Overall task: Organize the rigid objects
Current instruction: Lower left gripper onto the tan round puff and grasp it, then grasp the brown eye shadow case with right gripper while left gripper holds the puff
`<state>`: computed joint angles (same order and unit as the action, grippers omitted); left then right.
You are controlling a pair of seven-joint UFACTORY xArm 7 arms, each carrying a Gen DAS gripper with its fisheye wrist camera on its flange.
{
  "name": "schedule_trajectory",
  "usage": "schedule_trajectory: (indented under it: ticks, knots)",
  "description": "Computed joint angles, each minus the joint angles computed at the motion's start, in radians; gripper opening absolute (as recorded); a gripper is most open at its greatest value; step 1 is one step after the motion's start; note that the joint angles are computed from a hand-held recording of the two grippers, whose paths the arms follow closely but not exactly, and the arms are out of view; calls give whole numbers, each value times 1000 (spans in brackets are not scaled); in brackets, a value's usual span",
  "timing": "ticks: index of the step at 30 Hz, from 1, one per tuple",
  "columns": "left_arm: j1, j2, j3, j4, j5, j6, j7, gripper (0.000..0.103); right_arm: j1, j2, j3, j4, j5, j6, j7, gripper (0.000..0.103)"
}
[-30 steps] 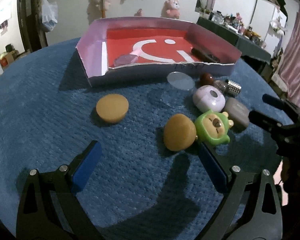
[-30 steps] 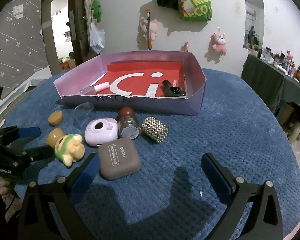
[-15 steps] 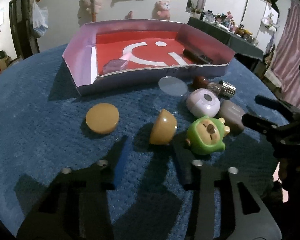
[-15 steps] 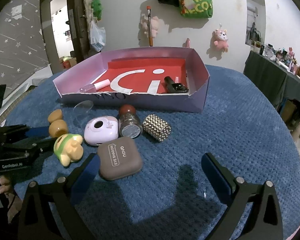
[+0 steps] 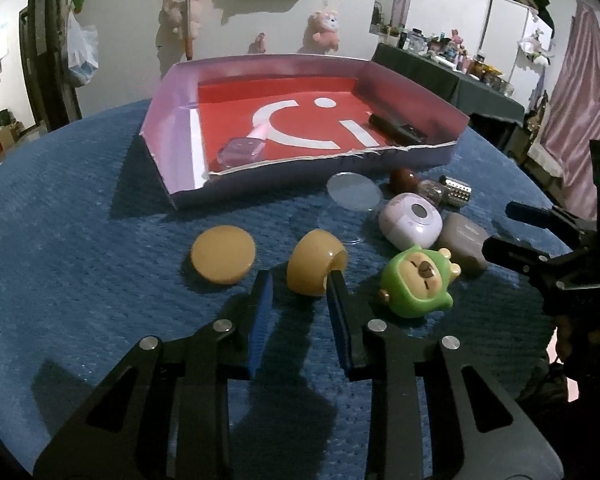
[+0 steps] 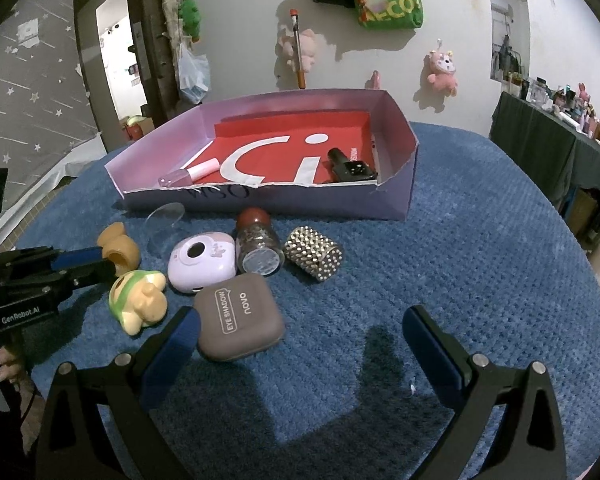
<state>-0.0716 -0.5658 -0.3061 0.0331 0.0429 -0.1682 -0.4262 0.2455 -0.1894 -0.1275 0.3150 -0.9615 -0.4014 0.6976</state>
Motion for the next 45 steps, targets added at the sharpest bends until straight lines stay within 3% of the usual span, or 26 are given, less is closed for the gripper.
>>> schedule_trajectory:
  ticks: [3, 6, 9, 15, 21, 22, 23, 25, 28, 33, 37, 42, 45]
  knots:
    - [-32, -4, 61, -10, 7, 8, 18, 27, 2, 3, -6, 5, -20, 1, 15, 103]
    - [-33, -20, 71, -23, 4, 21, 21, 27, -3, 4, -6, 6, -35, -3, 25, 103]
    - [-121, -34, 185, -42, 9, 2, 47, 27, -9, 5, 1, 6, -35, -3, 27, 103]
    - [-164, -46, 215, -46, 1, 10, 64, 27, -16, 12, -4, 19, -97, -13, 78, 103]
    - [-279, -52, 338, -66, -13, 12, 87, 29, -40, 9, 21, 12, -103, -21, 70, 103]
    - [-283, -56, 337, -69, -17, 14, 85, 34, -42, 10, 22, 12, -103, -22, 70, 103]
    - [-273, -66, 317, -73, -23, 19, 77, 52, -43, 10, 24, 12, -102, -21, 71, 103]
    - [-235, -93, 252, -92, -35, 0, 51, 74, -43, 11, 22, 13, -112, -26, 80, 103]
    - [-194, -133, 189, -104, -36, -3, 23, 74, -49, 17, 24, 18, -131, -34, 97, 103]
    - [-172, -93, 171, -76, -29, 12, 1, 74, -58, 18, 42, 20, -128, -34, 93, 103]
    - [-141, -26, 132, -48, -25, -1, -17, 74, -48, 4, 76, 11, -24, 13, 14, 103]
    - [-81, 9, 58, -34, -27, -14, -38, 74, 34, 21, 4, 70, -173, 63, 112, 102]
    - [-32, 27, 2, -26, -30, -23, -48, 73, 44, 45, 3, 106, -265, 58, 174, 89]
